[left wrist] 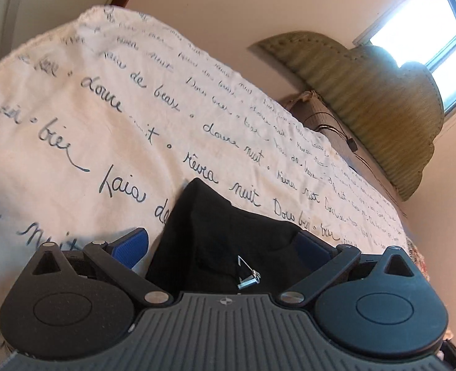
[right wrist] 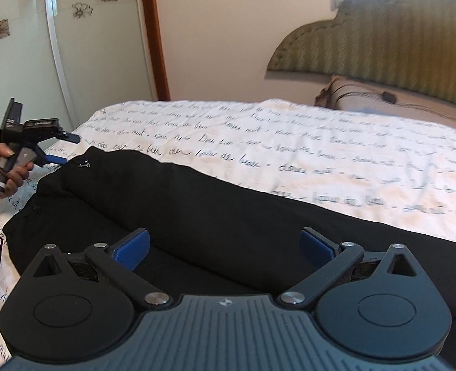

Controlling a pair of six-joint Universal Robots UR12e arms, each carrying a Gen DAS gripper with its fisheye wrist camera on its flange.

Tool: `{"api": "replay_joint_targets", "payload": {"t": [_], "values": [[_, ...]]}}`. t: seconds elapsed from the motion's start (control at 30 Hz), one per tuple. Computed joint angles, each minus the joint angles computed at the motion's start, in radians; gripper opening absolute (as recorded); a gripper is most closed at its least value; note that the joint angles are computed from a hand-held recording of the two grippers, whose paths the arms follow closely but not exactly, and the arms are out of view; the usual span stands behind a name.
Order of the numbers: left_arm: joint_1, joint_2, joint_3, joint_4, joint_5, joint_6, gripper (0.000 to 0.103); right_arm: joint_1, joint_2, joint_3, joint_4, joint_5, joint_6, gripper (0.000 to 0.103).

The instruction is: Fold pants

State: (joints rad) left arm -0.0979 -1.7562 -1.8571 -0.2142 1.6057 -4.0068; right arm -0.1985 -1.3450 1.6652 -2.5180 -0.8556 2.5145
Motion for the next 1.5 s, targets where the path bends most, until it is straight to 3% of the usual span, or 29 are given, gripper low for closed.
{"api": "replay_joint_targets", "payload": {"t": [0.1,0.33,0.5,0.53,0.57,0.6,0.8,0.93,1.03,1.13,1.3,1.43,1.5], "values": [[0.025,-0.017,-0.004,0.026,-0.068,0.004,0.102,0.022,0.026,-0.025,0.007,0.0,-0.006,0.103],[0.051,-0.049,0.012,0.074,-0.136,0.028,0.099,0.057,0.072,-0.075,0.049,-0.003,-0.042,0.103],[0.031,-0.068,0.046,0.03,-0.097,0.124,0.082,0.07,0.095,-0.101,0.068,-0.003,-0.055,0.103],[0.029,-0.071,0.048,0.032,-0.094,0.138,0.074,0.072,0.098,-0.105,0.071,-0.002,-0.06,0.103],[0.028,-0.073,0.049,0.036,-0.095,0.149,0.051,0.073,0.101,-0.108,0.074,0.0,-0.067,0.103],[0.028,-0.076,0.052,0.028,-0.102,0.161,0.038,0.074,0.103,-0.112,0.08,0.0,-0.076,0.103],[0.009,-0.073,0.069,-0.004,-0.041,0.229,0.034,0.081,0.129,-0.148,0.113,0.0,-0.103,0.103],[-0.034,-0.063,0.08,0.021,0.075,0.348,0.032,0.077,0.171,-0.206,0.169,0.064,-0.123,0.103],[-0.077,-0.058,0.086,0.082,0.163,0.449,0.031,0.083,0.211,-0.275,0.248,0.068,-0.2,0.103],[-0.111,-0.049,0.065,0.221,0.205,0.536,0.031,0.101,0.252,-0.35,0.321,0.005,-0.255,0.103],[-0.146,-0.041,0.019,0.459,0.192,0.632,0.031,0.114,0.32,-0.488,0.575,0.009,-0.396,0.103],[-0.155,-0.037,0.002,0.517,0.175,0.65,0.031,0.126,0.369,-0.593,0.764,-0.013,-0.483,0.101],[-0.155,-0.038,-0.004,0.522,0.173,0.642,0.031,0.131,0.393,-0.649,0.856,-0.031,-0.514,0.09]]}}
